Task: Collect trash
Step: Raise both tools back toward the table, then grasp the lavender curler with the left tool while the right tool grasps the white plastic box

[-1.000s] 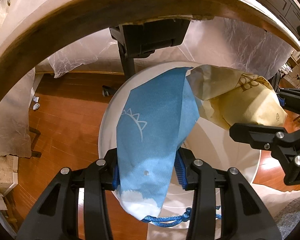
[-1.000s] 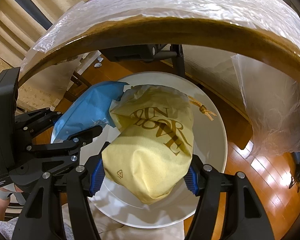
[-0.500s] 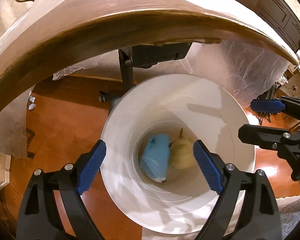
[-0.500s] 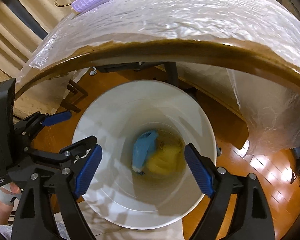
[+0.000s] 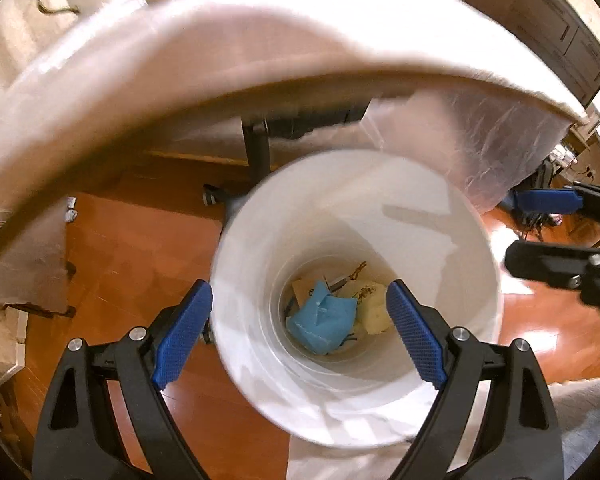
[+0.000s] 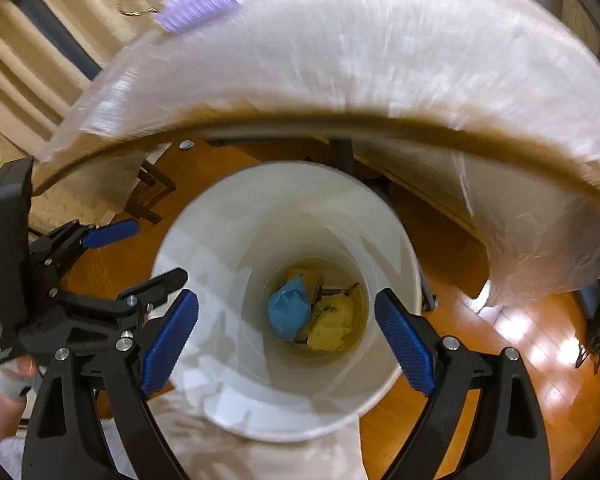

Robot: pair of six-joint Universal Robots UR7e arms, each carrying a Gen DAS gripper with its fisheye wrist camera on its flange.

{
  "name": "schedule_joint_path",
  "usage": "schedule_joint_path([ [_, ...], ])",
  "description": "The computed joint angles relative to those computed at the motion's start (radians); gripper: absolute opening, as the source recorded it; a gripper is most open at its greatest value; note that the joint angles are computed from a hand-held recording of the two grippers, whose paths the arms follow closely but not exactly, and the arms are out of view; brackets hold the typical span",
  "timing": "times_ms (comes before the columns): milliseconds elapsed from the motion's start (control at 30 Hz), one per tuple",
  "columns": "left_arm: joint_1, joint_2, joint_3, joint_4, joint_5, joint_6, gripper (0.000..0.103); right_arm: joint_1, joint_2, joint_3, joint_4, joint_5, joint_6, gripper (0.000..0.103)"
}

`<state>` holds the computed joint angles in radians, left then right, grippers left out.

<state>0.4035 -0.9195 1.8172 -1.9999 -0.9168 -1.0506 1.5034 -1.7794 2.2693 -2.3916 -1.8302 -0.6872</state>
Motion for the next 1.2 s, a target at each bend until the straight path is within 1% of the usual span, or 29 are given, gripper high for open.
schedule_joint_path([
  [33, -0.021, -0.023, 0.005, -0.010, 0.011, 0.001, 0.090, 0.008, -0.041, -0.010, 0.031, 0.037, -0.019, 0.089],
  [100, -0.066, -0.064, 0.017, -0.042, 0.055, 0.020, 0.090, 0.024, -0.108, -0.021, 0.039, 0.115, -0.071, 0.090],
  [133, -0.095, -0.092, 0.035, -0.103, 0.092, 0.056, 0.090, 0.034, -0.142, -0.017, 0.002, 0.166, -0.109, 0.097],
  [167, -0.124, -0.112, 0.049, -0.163, 0.143, 0.089, 0.096, 0.041, -0.163, -0.006, -0.051, 0.203, -0.134, 0.099],
  [200, -0.142, -0.119, 0.054, -0.188, 0.194, 0.100, 0.102, 0.045, -0.186, 0.012, -0.139, 0.265, -0.165, 0.099],
  [233, -0.170, -0.124, 0.056, -0.222, 0.287, 0.118, 0.102, 0.041, -0.199, 0.026, -0.218, 0.344, -0.182, 0.099],
  [267, -0.180, -0.122, 0.053, -0.233, 0.344, 0.124, 0.102, 0.031, -0.199, 0.033, -0.282, 0.417, -0.176, 0.099],
  [300, -0.184, -0.123, 0.046, -0.226, 0.379, 0.116, 0.102, 0.026, -0.188, 0.033, -0.325, 0.460, -0.154, 0.099],
  [333, -0.181, -0.122, 0.025, -0.176, 0.410, 0.067, 0.102, 0.027, -0.170, 0.027, -0.362, 0.484, -0.116, 0.099],
  [367, -0.170, -0.121, 0.002, -0.126, 0.423, 0.005, 0.102, 0.032, -0.142, 0.016, -0.392, 0.491, -0.068, 0.099],
  [400, -0.160, -0.119, -0.007, -0.117, 0.430, -0.022, 0.102, 0.048, -0.108, -0.010, -0.391, 0.466, -0.019, 0.099],
  [433, -0.140, -0.120, -0.009, -0.150, 0.433, -0.029, 0.102, 0.065, -0.073, -0.042, -0.364, 0.442, -0.001, 0.099],
  [500, -0.105, -0.130, -0.014, -0.182, 0.412, -0.035, 0.102, 0.086, -0.022, -0.080, -0.352, 0.415, -0.009, 0.099],
  [533, -0.093, -0.131, -0.017, -0.184, 0.404, -0.048, 0.102, 0.099, 0.002, -0.096, -0.359, 0.389, -0.016, 0.099],
  [567, -0.075, -0.130, -0.028, -0.168, 0.391, -0.064, 0.102, 0.122, 0.045, -0.120, -0.380, 0.337, -0.015, 0.099],
  [600, -0.062, -0.129, -0.037, -0.154, 0.379, -0.070, 0.102, 0.132, 0.065, -0.135, -0.382, 0.311, -0.014, 0.099],
  [633, -0.040, -0.121, -0.051, -0.144, 0.356, -0.065, 0.102, 0.147, 0.103, -0.165, -0.381, 0.271, 0.000, 0.099],
  [667, -0.026, -0.118, -0.058, -0.143, 0.340, -0.056, 0.102, 0.153, 0.127, -0.183, -0.379, 0.247, 0.013, 0.099],
  [700, -0.009, -0.106, -0.074, -0.137, 0.323, -0.050, 0.102, 0.160, 0.162, -0.217, -0.351, 0.226, 0.027, 0.099],
  [733, 0.002, -0.097, -0.081, -0.136, 0.314, -0.047, 0.102, 0.168, 0.199, -0.245, -0.336, 0.201, 0.035, 0.099],
  [767, 0.014, -0.083, -0.093, -0.151, 0.302, -0.025, 0.102, 0.186, 0.250, -0.284, -0.330, 0.146, 0.050, 0.099],
  [833, 0.029, -0.055, -0.116, -0.172, 0.289, 0.013, 0.102, 0.201, 0.321, -0.340, -0.316, 0.093, 0.067, 0.099],
  [867, 0.038, -0.037, -0.134, -0.173, 0.282, 0.033, 0.102, 0.212, 0.370, -0.382, -0.292, 0.053, 0.094, 0.099],
  [900, 0.044, -0.026, -0.146, -0.173, 0.281, 0.046, 0.102, 0.215, 0.397, -0.411, -0.261, 0.035, 0.113, 0.099],
  [967, 0.059, 0.001, -0.174, -0.157, 0.285, 0.057, 0.102, 0.214, 0.451, -0.473, -0.172, 0.042, 0.145, 0.099],
  [1000, 0.066, 0.011, -0.183, -0.154, 0.286, 0.064, 0.102, 0.218, 0.487, -0.506, -0.141, 0.024, 0.164, 0.099],
  [1067, 0.076, 0.021, -0.194, -0.142, 0.286, 0.061, 0.102, 0.231, 0.552, -0.557, -0.110, -0.032, 0.185, 0.099],
  [1200, 0.096, 0.021, -0.200, -0.141, 0.276, 0.064, 0.102, 0.246, 0.628, -0.623, -0.052, -0.089, 0.209, 0.099],
])
